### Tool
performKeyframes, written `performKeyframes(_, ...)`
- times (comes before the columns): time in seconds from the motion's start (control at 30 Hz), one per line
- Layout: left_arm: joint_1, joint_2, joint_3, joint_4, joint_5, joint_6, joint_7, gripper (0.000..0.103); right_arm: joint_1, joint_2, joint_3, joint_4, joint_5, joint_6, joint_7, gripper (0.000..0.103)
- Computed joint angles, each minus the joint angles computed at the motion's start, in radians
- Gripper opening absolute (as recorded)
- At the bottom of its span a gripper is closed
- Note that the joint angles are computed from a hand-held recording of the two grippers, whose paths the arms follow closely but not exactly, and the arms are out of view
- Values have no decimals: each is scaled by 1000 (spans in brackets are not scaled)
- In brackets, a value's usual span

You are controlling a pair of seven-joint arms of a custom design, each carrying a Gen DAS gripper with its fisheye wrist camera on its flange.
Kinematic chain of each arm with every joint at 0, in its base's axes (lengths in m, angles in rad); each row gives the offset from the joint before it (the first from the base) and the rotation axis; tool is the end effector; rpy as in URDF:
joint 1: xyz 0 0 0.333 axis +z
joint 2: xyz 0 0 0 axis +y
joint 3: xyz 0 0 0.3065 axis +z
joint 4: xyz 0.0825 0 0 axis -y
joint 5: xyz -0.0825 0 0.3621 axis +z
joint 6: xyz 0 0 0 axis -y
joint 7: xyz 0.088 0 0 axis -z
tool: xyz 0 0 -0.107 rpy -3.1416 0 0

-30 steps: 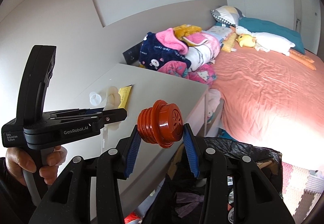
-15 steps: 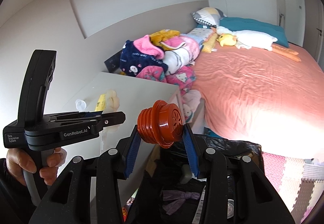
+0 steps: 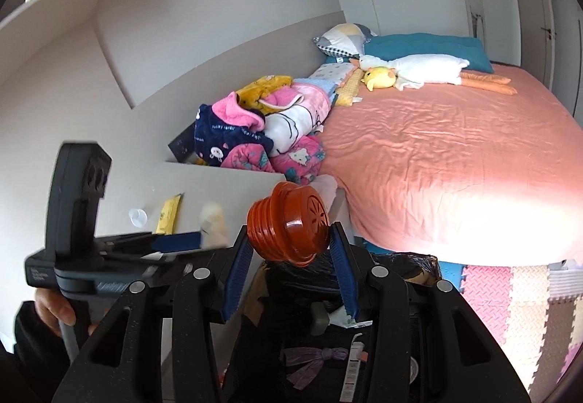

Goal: Collect trash

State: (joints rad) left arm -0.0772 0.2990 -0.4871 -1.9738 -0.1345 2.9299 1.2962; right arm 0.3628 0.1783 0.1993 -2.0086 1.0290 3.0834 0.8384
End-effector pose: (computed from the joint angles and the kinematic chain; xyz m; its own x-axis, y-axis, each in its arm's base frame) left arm 0.5500 -0.3100 0.4183 -0.2068 -0.8947 0.3960 -0.8550 -0.0315 -0.5176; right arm 0.5428 0.2523 0.4473 0.3857 -0.8741 -0.2953 -0.6643 -0.0410 -0.7463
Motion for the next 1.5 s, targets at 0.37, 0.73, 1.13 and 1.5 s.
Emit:
performKeyframes(0.37,-55,14,61,26,98,-49,-106,97,-15,-14,13,-10,75,78,-50,80)
performKeyframes(0.73,-48,-1,65,6,93,-57,-113,97,11,3,-3,-8,-7,86,22,80)
performKeyframes(1.13,-45,-48,88,-63,87,-34,-138,97,22,34,6,13,-102,74,92,80)
performKeyframes(1.5,-31,-115,117,-166,51,-5,-156,97,56,89,-3,68,-227,23,181,80)
